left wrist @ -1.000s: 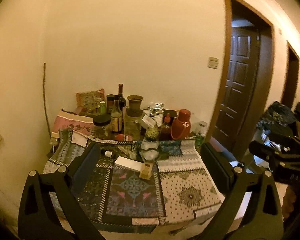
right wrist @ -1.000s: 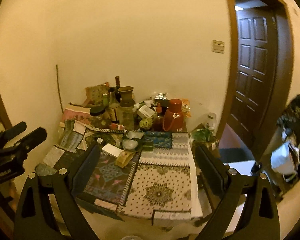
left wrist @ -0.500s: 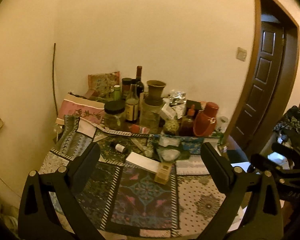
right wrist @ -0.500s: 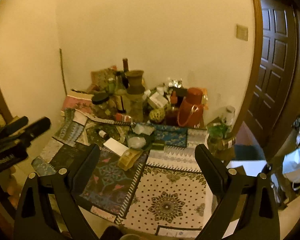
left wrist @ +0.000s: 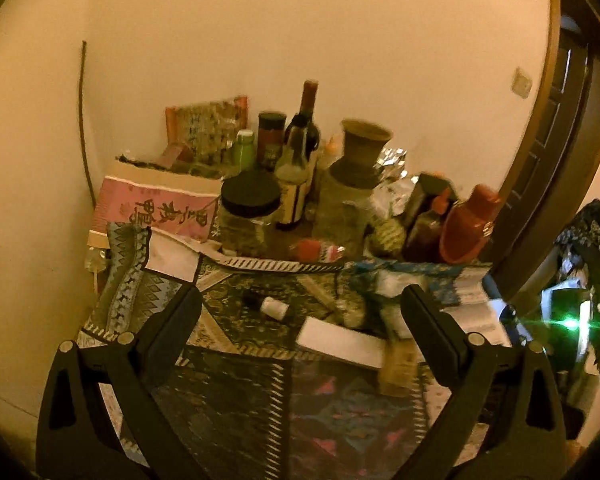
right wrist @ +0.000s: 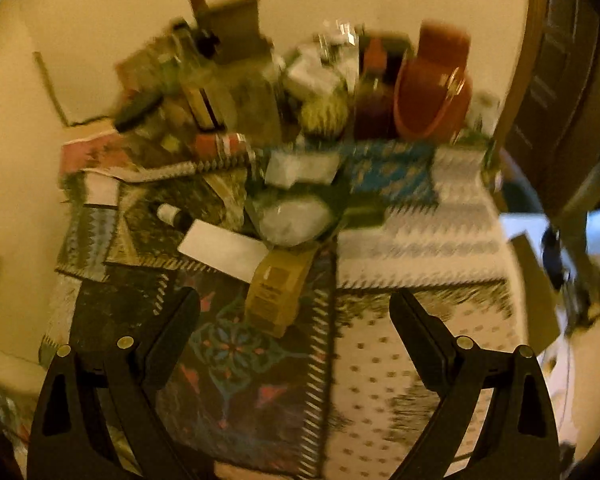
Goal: Collect trash
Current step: 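Grasp the white paper strip with the left tool while the right tool grasps the brown box, then lift the white strip and brown box off the table with both tools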
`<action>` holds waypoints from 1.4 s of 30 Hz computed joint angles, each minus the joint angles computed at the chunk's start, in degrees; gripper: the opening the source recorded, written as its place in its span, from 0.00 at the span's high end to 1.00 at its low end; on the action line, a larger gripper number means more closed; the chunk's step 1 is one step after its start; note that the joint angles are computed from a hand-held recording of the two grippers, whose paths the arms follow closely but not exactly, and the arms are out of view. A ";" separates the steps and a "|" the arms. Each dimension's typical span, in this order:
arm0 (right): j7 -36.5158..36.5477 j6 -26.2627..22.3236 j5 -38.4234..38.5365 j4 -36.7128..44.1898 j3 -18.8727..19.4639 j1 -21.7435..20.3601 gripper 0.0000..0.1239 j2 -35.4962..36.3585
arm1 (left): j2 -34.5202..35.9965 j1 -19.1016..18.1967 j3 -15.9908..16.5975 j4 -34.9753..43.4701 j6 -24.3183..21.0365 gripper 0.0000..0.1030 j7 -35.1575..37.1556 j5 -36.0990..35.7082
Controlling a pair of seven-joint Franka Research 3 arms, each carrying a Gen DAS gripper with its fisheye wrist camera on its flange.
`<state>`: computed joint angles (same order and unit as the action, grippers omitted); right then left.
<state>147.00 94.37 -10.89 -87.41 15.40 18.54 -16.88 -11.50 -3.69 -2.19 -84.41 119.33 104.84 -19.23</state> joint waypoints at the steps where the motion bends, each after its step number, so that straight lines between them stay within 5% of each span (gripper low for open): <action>1: 1.05 0.20 0.61 -0.10 -0.06 -0.11 0.24 0.84 | 1.70 0.13 0.26 1.30 -1.05 0.06 0.53 0.20; 5: 5.48 0.69 2.10 -0.37 -0.87 0.18 0.27 4.46 | 7.21 1.57 -0.24 6.02 -6.23 0.15 1.10 0.88; 12: 9.45 2.18 6.89 -4.60 -4.07 1.03 0.70 4.16 | 12.52 3.27 -3.14 8.57 -10.96 0.15 0.90 3.35; 20: 6.24 -2.64 3.34 -6.03 -2.30 0.46 0.71 -1.17 | 16.71 1.50 -6.34 9.56 -17.10 0.15 -5.05 5.85; 26: 4.71 -4.79 3.14 -7.87 -1.57 -1.56 0.71 -5.24 | 19.96 -0.84 -7.91 10.08 -19.89 0.15 -17.86 7.29; 34: 3.51 -6.64 1.54 -10.28 -0.25 -4.37 0.71 -10.15 | 22.16 -4.97 -9.22 10.21 -20.15 0.14 -31.01 15.09; 36: 3.15 -7.13 1.43 -10.65 0.06 -5.09 0.71 -11.19 | 20.26 -6.01 -9.30 6.86 -16.19 0.13 -34.17 18.13; 42: 1.63 -7.53 2.07 -12.58 0.39 -7.06 0.71 -14.24 | 19.04 -8.18 -10.02 3.63 -13.45 0.09 -37.48 24.96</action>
